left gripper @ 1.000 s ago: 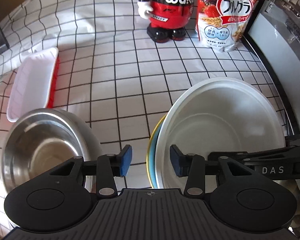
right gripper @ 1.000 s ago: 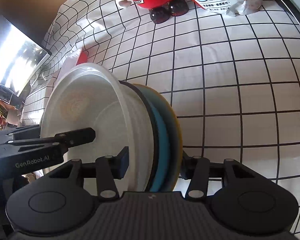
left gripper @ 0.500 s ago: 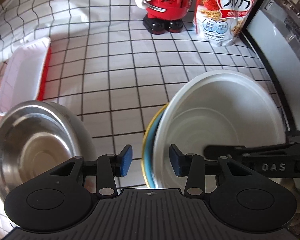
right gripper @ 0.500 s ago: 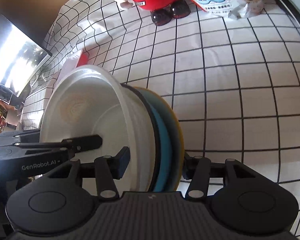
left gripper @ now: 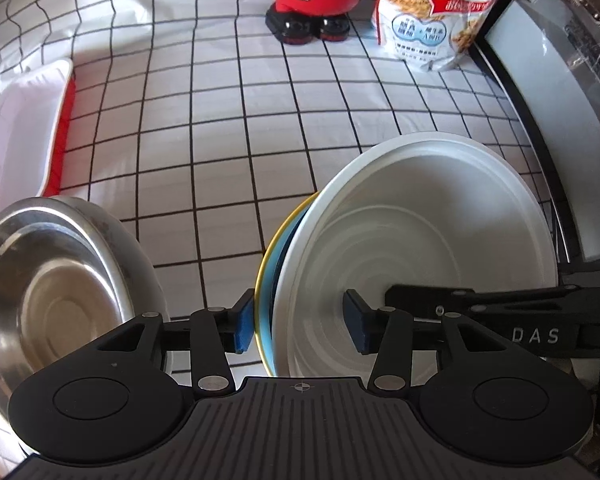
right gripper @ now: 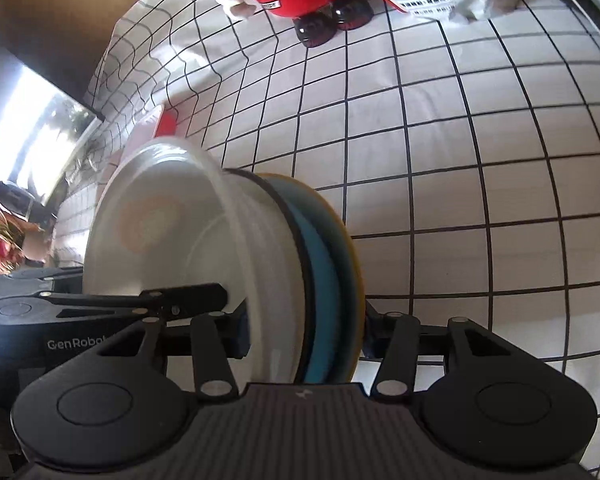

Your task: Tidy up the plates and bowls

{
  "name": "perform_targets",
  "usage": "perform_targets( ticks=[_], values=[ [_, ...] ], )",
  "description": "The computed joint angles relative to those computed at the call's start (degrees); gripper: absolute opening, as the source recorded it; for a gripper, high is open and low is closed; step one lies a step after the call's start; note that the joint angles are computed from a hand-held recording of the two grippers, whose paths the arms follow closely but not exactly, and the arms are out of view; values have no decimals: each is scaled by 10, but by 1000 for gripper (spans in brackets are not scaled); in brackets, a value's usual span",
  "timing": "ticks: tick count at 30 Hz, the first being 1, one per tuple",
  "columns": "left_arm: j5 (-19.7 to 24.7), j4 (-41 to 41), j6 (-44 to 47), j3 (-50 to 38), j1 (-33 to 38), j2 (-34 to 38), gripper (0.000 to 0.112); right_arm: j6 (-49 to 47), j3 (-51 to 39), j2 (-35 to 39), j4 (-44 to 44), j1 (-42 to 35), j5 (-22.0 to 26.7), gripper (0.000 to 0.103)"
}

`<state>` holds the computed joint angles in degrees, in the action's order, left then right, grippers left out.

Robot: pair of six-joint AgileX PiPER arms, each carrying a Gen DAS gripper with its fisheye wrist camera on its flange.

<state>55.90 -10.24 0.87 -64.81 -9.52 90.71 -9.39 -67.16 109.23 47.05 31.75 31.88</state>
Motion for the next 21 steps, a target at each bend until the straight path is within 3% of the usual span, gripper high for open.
perform_targets(
  ticks=[4, 10, 17, 21],
  values=[
    [46, -10, 16, -39, 6, 24, 53, -89, 28, 2, 103, -22, 2, 47],
    [62, -3, 39, -52, 1, 33, 54, -167, 65, -3, 193, -47, 11, 47],
    [119, -36, 85, -96, 39, 68, 52, -89, 37, -1, 115, -37, 15, 47],
    [110, -49, 107, -83, 48, 53, 52, -42, 23, 2, 79, -33, 22, 47]
  ],
)
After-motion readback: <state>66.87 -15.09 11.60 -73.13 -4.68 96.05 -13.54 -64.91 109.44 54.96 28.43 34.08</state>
